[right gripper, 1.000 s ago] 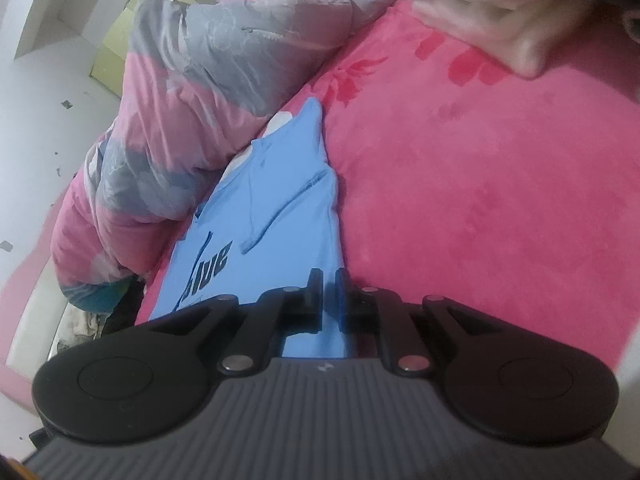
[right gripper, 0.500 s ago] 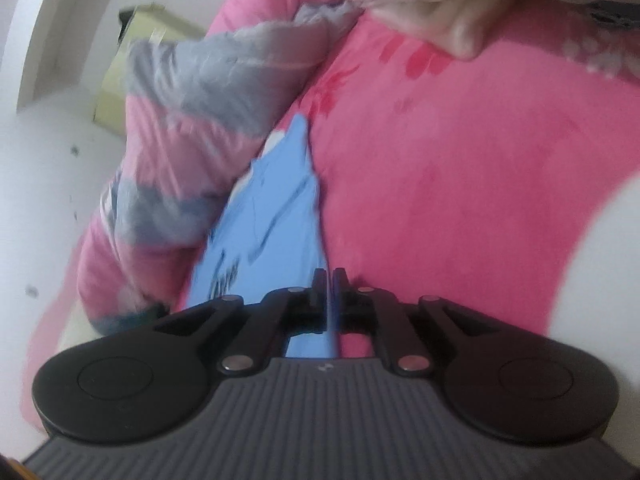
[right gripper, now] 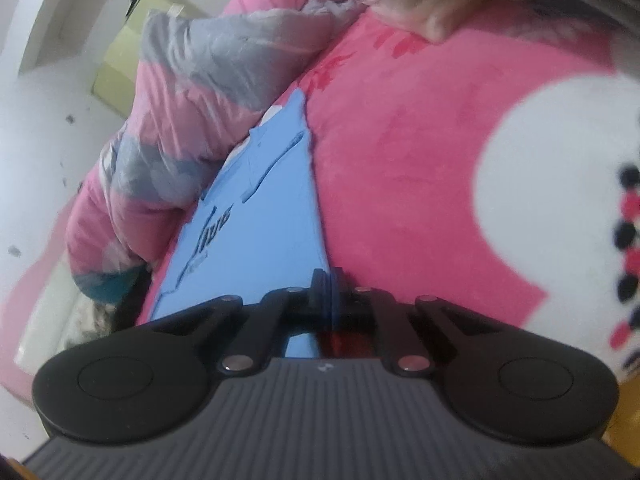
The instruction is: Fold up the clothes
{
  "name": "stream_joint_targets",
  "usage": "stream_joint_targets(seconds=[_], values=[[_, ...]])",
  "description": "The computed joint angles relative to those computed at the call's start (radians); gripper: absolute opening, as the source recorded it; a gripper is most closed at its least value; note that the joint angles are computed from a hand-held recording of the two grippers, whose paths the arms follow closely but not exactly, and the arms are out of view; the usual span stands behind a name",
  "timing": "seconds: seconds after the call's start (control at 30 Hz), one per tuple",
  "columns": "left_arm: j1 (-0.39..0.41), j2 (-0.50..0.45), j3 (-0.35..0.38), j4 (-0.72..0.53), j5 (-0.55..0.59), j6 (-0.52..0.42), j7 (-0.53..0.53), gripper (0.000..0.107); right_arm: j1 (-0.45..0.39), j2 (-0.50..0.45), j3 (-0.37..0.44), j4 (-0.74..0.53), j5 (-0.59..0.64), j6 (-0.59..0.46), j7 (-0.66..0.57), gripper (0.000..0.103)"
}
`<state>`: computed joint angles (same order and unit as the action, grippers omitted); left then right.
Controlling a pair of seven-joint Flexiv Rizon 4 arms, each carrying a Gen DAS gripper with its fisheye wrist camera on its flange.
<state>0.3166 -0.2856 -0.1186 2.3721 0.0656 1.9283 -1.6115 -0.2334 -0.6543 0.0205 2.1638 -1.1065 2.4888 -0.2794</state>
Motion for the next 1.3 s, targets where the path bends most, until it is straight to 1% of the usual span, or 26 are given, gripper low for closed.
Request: stream_joint_targets(seconds=[0.13, 0.3, 0.33, 0.47, 0.5, 0.57, 0.6, 0.63, 0.73, 0.83, 0.9, 1.0, 1.03, 1.1, 1.17, 1.23, 1.3], values=[[0.019, 0.005, -0.015, 0.002, 0.009, -0.006, -0.003, 0.091, -0.011, -0.022, 0.007, 0.004, 0.015, 0.042, 0.008, 0.003], [-0.021, 0.002, 0.018, 0.001, -0.012, -0.002, 0.005, 0.092, -0.041, -0.005, -0.026, 0.015, -0.084, 0.077, 0.044, 0.009], [-0.025, 0.001, 0.021, 0.001, -0.014, -0.001, 0.006, 0.092, -0.046, 0.0, -0.034, 0.02, -0.104, 0.085, 0.047, 0.011], [-0.029, 0.004, 0.024, 0.002, -0.019, -0.003, 0.008, 0.092, -0.049, 0.026, -0.064, 0.043, -0.179, 0.096, 0.044, 0.015], [-0.038, 0.004, 0.031, 0.001, -0.025, -0.004, 0.011, 0.092, -0.049, 0.032, -0.071, 0.048, -0.198, 0.097, 0.044, 0.015], [-0.049, 0.006, 0.039, 0.001, -0.033, -0.008, 0.015, 0.092, -0.04, 0.048, -0.078, 0.067, -0.191, 0.086, 0.007, 0.014], [-0.048, 0.007, 0.038, 0.001, -0.035, -0.009, 0.016, 0.092, -0.035, 0.056, -0.079, 0.078, -0.18, 0.077, -0.018, 0.006], [-0.045, 0.009, 0.035, 0.002, -0.035, -0.011, 0.016, 0.092, -0.029, 0.067, -0.079, 0.09, -0.166, 0.062, -0.042, 0.001], [-0.028, 0.016, 0.02, 0.007, -0.03, -0.015, 0.011, 0.092, -0.027, 0.09, -0.065, 0.128, -0.102, 0.031, -0.097, 0.0], [-0.016, 0.021, 0.01, 0.011, -0.025, -0.018, 0.008, 0.092, -0.048, 0.079, -0.05, 0.134, -0.088, 0.043, -0.095, 0.0], [-0.003, 0.025, 0.0, 0.014, -0.019, -0.02, 0.004, 0.092, -0.064, 0.072, -0.049, 0.124, -0.126, 0.063, -0.085, 0.003], [-0.001, 0.028, -0.002, 0.018, -0.015, -0.017, 0.001, 0.092, -0.082, 0.079, -0.076, 0.1, -0.247, 0.084, -0.034, 0.007], [-0.007, 0.027, 0.004, 0.019, -0.017, -0.014, 0.001, 0.092, -0.08, 0.084, -0.087, 0.099, -0.272, 0.084, -0.029, 0.013], [-0.012, 0.027, 0.009, 0.02, -0.017, -0.011, 0.0, 0.092, -0.075, 0.094, -0.106, 0.096, -0.314, 0.079, -0.018, 0.017], [-0.01, 0.027, 0.008, 0.023, -0.014, -0.007, -0.004, 0.092, -0.066, 0.102, -0.117, 0.102, -0.323, 0.064, -0.027, 0.016], [0.011, 0.03, -0.008, 0.027, 0.001, -0.003, -0.014, 0.092, -0.06, 0.113, -0.121, 0.113, -0.32, 0.044, -0.047, 0.002], [0.032, 0.033, -0.023, 0.032, 0.018, 0.001, -0.026, 0.092, -0.06, 0.126, -0.123, 0.128, -0.311, 0.027, -0.078, 0.002]])
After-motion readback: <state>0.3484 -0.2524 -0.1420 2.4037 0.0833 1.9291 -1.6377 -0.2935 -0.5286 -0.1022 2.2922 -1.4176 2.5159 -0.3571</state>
